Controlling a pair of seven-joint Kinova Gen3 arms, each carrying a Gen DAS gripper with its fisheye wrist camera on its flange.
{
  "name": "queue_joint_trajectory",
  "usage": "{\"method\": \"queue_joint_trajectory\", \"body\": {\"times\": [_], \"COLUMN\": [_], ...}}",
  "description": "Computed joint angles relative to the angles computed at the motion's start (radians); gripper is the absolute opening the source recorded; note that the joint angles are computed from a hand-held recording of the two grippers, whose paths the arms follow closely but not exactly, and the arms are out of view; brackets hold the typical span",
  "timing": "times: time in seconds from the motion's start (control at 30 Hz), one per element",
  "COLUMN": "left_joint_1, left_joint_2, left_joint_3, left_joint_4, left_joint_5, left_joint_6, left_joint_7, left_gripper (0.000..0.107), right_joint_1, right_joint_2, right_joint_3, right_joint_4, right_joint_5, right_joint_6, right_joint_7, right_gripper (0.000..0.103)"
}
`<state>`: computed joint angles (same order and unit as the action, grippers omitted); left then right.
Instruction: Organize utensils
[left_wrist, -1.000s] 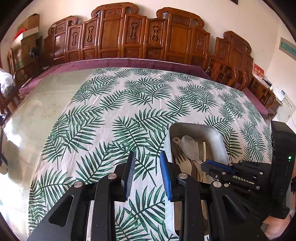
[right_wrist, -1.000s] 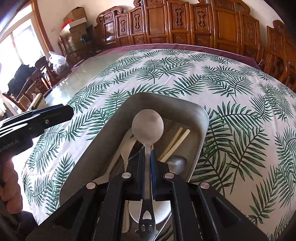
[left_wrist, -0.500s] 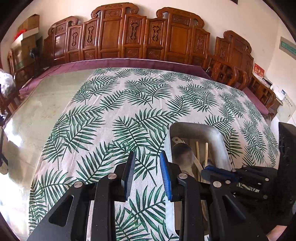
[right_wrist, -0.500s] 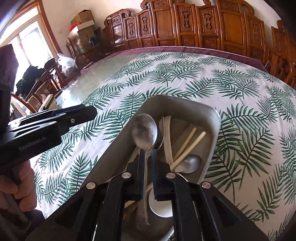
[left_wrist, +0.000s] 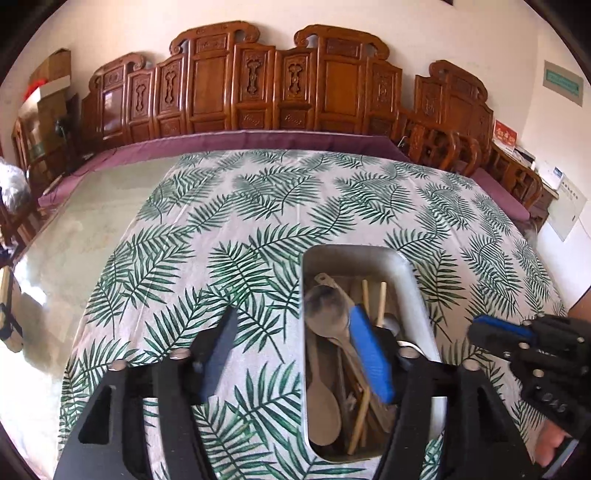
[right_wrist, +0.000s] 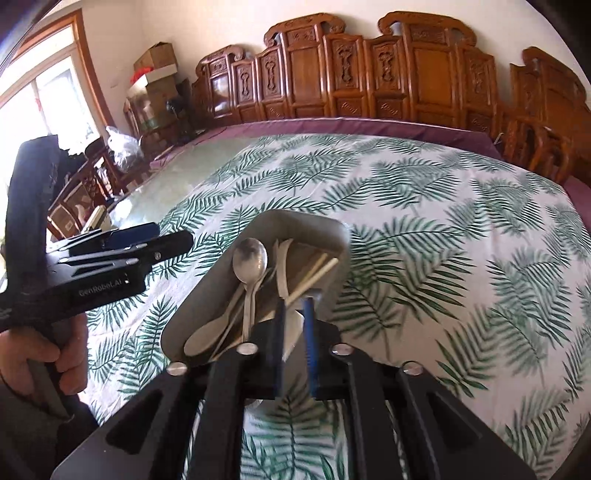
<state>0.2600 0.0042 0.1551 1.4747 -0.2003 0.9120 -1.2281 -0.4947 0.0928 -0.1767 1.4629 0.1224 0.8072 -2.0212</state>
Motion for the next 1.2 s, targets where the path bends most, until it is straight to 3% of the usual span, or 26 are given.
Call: {"method": "queue_joint_trajectory", "body": {"times": [0.1, 0.13, 0.17, 0.27, 0.43, 0.57, 0.87, 1.1, 1.2], "left_joint_1": [0.026, 0.031, 0.039, 0.060, 0.105, 0.158, 0.259, 0.281, 0.283], "left_joint_2": [-0.022, -0.030, -0.039, -0.048, -0.055, -0.065, -0.069, -0.106, -0.119], "left_joint_3": [0.024, 0.030, 0.041, 0.073, 0.116, 0.165, 0.239, 0.268, 0.311], "left_joint_4": [0.013, 0.020, 0.029, 0.028, -0.011, -0.040, -0.138, -0.177, -0.202], "left_joint_5": [-0.050, -0.061, -0.081, -0.133, -0.172, -0.244, -0.302, -0.306, -0.354], "left_joint_6": [-0.008, -0.012, -0.016, 0.013, 0.112, 0.190, 0.338, 0.366, 0.396], "left_joint_7": [0.053, 0.064, 0.083, 0.136, 0.220, 0.301, 0.372, 0.389, 0.412], "left_gripper": [0.082, 0.088, 0.091, 0.095, 0.095, 0.095, 0.095, 0.095, 0.095], "right_joint_1": [-0.007, -0.003, 0.002, 0.031, 0.084, 0.133, 0.232, 0.302, 0.345], "right_joint_2": [-0.058, -0.070, -0.092, -0.149, -0.240, -0.317, -0.450, -0.526, -0.559], "right_joint_3": [0.000, -0.004, -0.006, -0.020, -0.058, -0.103, -0.193, -0.249, -0.283], "right_joint_4": [0.037, 0.046, 0.061, 0.100, 0.149, 0.168, 0.178, 0.156, 0.135], "right_joint_5": [0.069, 0.081, 0.092, 0.100, 0.132, 0.164, 0.177, 0.164, 0.170], "right_joint_6": [0.014, 0.016, 0.017, 0.017, 0.038, 0.091, 0.193, 0.249, 0.259], "right_joint_7": [-0.060, -0.073, -0.090, -0.117, -0.165, -0.206, -0.249, -0.246, -0.240], "right_gripper": [0.039, 0.051, 0.062, 0.081, 0.100, 0.100, 0.100, 0.100, 0.100]}}
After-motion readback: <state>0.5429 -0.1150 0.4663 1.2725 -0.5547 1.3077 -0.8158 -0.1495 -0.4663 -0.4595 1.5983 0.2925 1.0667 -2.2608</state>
